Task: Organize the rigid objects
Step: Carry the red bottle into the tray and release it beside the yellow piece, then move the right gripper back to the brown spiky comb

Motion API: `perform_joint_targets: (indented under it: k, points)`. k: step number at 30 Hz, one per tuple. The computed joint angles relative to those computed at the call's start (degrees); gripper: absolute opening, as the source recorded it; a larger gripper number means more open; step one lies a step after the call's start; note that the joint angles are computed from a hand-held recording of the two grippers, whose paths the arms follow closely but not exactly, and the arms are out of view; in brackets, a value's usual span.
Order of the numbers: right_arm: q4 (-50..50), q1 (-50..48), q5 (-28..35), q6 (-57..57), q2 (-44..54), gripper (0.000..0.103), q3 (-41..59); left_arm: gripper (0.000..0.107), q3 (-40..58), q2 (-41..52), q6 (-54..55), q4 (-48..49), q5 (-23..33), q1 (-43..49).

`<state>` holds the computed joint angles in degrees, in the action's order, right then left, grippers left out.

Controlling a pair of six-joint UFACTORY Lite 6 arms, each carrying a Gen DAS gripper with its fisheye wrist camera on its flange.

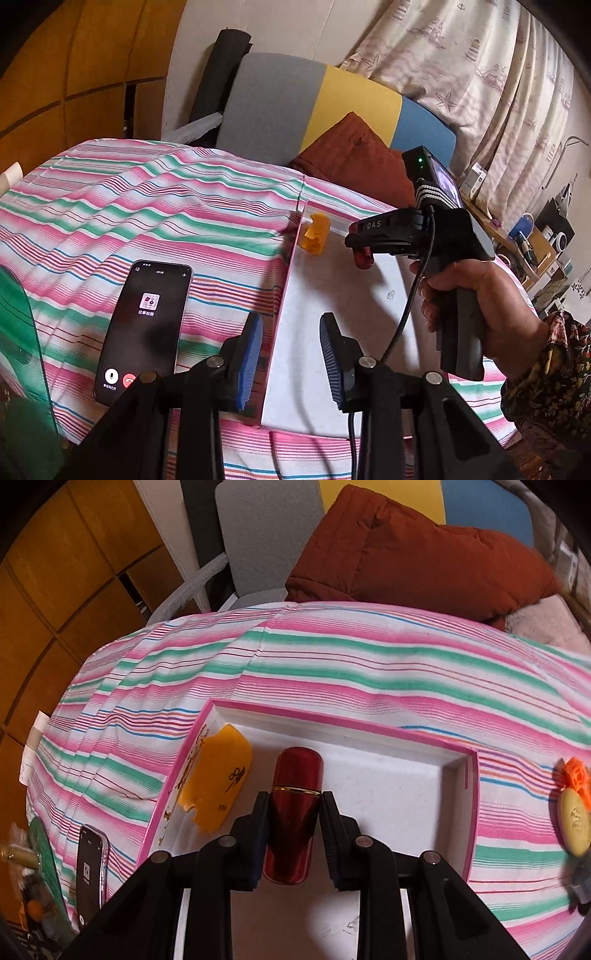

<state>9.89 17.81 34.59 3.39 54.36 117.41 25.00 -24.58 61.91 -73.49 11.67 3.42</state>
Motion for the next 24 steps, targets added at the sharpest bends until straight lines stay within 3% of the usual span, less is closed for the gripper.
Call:
perform_joint_targets:
  k: [8, 11, 13, 19, 24]
  points:
    - [-2.4, 0.1, 3.3, 3.3, 5.7, 0.027, 9.5, 0.032, -0.6, -1.3, -2.6, 2.7, 0.5, 1.1]
    - [-0.2, 0.0, 2.9, 1.9, 6.3, 0.034, 10.5, 0.032, -0.3, -0.9, -4.7, 4.9, 0.4, 1.1]
    - [2.4, -0.5, -0.7, -0.2, 2.0, 0.061, 3.8, 0.032, -0.5, -1.4, -5.8, 6.0, 0.6, 1.4]
    - [15.6, -4.1, -11.0, -16.2, -18.5, 0.062, -25.3, 0.032, -0.7, -1.4, -7.9, 6.1, -0.1, -0.8]
    - [27.2, -8.8, -14.2, -30.5, -32.2, 0.062, -42.5, 0.032, -1.4, -2.4, -14.7, 10.6, -1.8, -6.9]
